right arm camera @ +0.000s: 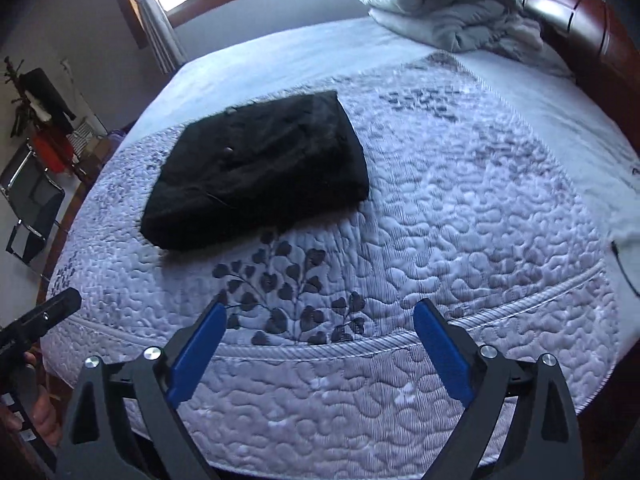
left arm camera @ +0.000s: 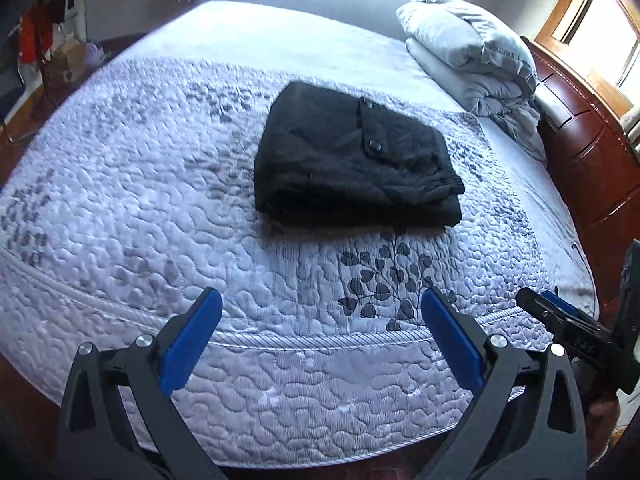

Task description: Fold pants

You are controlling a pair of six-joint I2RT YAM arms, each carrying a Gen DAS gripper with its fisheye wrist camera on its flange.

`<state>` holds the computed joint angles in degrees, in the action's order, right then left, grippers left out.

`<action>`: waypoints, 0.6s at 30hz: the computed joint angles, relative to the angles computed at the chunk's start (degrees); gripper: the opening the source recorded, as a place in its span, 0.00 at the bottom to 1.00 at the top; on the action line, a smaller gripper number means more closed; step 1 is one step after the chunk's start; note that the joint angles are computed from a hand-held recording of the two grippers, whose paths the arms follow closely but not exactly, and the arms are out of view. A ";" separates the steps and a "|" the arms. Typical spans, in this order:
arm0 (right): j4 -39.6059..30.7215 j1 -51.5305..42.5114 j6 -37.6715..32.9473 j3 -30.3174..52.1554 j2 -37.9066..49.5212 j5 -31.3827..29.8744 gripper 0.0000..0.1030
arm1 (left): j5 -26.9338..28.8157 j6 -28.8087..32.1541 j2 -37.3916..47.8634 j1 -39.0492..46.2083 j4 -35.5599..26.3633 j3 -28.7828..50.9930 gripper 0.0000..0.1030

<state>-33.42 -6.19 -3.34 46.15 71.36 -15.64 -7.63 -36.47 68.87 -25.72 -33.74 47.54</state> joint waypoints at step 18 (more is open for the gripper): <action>-12.46 5.82 1.18 2.60 -14.49 5.43 0.95 | -15.37 -4.78 -6.28 -12.99 -16.48 8.34 0.97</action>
